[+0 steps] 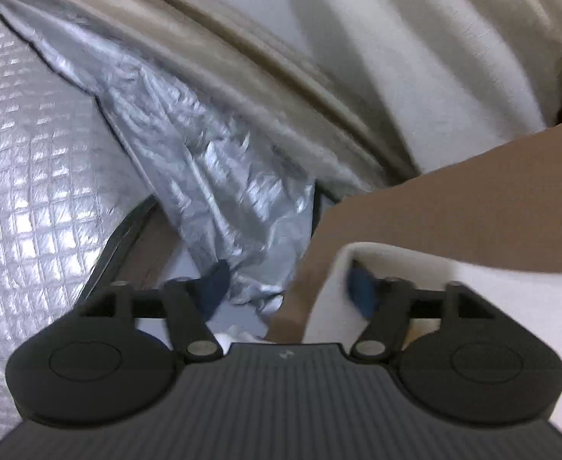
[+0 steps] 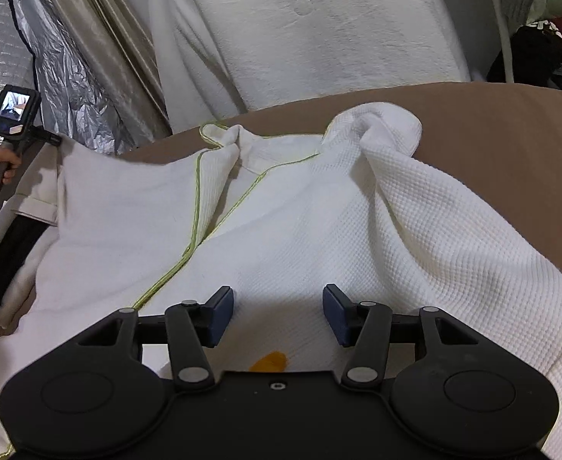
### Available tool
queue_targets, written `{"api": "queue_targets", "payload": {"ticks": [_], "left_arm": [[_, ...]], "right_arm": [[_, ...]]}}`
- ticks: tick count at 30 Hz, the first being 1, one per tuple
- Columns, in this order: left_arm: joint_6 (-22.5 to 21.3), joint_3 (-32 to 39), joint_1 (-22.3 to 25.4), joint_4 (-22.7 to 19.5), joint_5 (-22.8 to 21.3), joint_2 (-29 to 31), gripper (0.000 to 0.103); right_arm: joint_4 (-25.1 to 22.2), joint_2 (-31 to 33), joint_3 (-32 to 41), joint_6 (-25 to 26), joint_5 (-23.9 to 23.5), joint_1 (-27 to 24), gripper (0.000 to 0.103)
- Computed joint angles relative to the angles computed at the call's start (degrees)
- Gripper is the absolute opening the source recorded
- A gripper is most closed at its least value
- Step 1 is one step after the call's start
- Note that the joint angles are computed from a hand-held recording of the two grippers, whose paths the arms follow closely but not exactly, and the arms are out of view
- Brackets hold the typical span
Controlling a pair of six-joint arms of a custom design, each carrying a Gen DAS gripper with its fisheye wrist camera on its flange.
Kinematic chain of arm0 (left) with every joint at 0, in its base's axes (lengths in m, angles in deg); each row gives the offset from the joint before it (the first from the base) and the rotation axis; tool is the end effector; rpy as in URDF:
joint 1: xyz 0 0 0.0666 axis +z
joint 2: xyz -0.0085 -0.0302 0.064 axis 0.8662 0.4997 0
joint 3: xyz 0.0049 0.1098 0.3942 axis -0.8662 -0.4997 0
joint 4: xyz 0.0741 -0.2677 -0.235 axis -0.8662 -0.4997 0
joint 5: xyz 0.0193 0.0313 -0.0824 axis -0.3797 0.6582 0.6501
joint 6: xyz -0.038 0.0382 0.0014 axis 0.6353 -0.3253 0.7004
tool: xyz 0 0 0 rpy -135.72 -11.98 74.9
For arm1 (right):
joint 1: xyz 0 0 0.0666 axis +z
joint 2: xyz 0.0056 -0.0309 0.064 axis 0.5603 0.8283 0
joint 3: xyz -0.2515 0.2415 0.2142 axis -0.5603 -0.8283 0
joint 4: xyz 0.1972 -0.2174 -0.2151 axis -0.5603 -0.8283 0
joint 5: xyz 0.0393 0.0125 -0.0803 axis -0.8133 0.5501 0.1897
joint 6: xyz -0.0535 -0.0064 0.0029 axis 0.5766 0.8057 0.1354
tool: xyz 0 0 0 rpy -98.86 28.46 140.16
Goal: Fold clothes
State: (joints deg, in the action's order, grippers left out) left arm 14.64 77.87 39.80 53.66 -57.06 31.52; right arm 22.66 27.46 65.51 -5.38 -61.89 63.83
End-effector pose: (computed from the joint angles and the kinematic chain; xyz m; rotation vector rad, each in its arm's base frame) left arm 0.5638 -0.1869 0.4947 0.6179 2.0000 0.7724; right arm 0.2276 0.1153 0.4160 0.4821 2.1880 0.3145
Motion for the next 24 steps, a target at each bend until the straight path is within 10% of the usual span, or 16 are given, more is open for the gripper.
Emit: {"api": "queue_targets", "payload": {"ticks": [4,11,14,19,24], "left_arm": [[6.6,-4.2,0.6,-6.9,9.5,-8.0,0.072],[0.7,-21.7,1.0,-7.5,16.4,-29.2,0.087],[6.2,-22.4,2.3,-19.5,18.0,-34.0,0.087],[14.7,-30.8,11.2,-33.1,29.2,-41.7,0.087],[15.1,-43.9,21.4,-31.2,28.8,-50.5,0.087]], "right_arm": [[-0.3,0.7,0.6,0.0,1.2,0.7,0.060],[-1.2,0.2,3.5,0.9,5.9,7.8,0.060],[-3.6,0.6,5.4,-0.9,8.1,13.1,0.060],[-6.8,3.3,10.2,-1.8,9.3,24.0,0.061],[-4.0,6.7,13.0,-8.6,9.7,33.7,0.066]]}}
